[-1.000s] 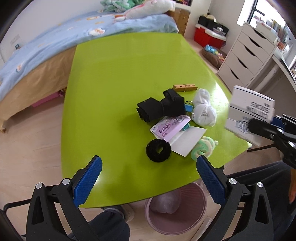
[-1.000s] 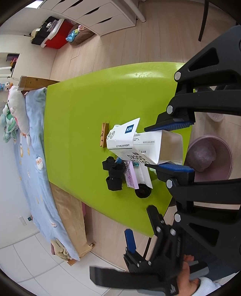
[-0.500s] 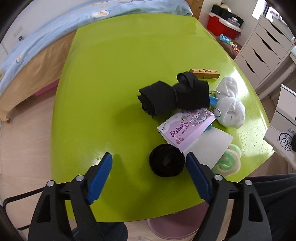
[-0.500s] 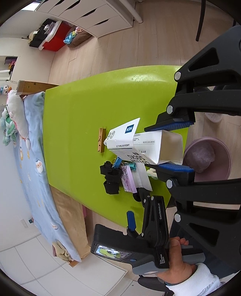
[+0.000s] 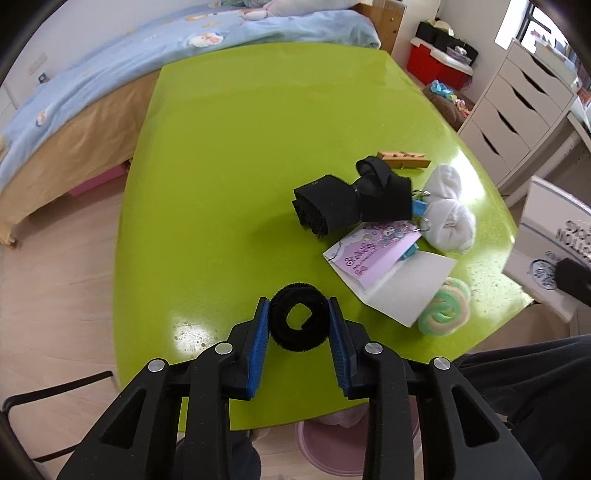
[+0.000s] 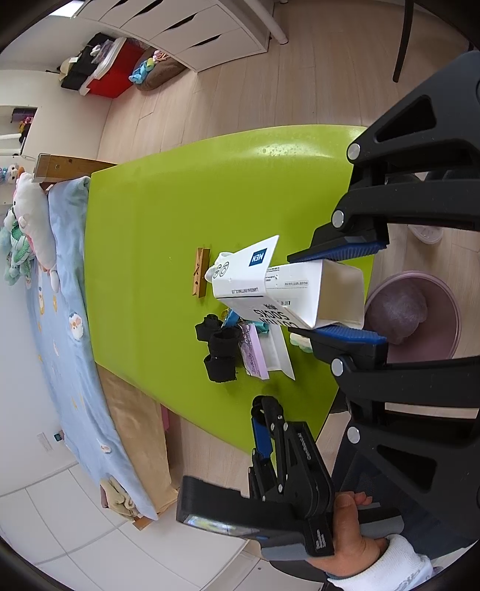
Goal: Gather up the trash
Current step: 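Grasp the black hair tie with the left tool while the right tool holds the box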
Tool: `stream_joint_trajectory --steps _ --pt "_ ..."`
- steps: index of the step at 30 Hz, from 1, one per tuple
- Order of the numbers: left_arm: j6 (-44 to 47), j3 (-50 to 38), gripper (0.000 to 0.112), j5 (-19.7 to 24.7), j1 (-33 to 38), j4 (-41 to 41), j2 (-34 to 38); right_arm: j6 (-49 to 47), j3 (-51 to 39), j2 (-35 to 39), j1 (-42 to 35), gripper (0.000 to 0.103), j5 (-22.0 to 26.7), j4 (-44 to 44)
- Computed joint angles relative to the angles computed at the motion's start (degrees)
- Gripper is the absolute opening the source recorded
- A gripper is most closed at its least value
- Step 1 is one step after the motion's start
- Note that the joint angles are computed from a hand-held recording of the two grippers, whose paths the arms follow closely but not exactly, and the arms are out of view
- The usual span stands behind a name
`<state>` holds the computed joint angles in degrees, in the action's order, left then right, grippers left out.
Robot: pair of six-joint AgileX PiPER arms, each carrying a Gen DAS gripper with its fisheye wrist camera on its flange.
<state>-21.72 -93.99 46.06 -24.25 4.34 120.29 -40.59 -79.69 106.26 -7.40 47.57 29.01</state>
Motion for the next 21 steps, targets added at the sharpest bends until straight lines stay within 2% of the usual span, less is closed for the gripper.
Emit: stream_joint_trajectory --steps 11,21 --pt "-0.15 13.63 0.031 -7.7 -3.41 0.14 -12.7 -3.89 6.92 -5.72 0.48 0.031 -1.1 0.28" --pt "-1.89 23.05 0.031 -10.84 -7.56 -0.07 -19.79 -8.16 16.63 -12.11 -0.37 0.031 -0.96 0.96"
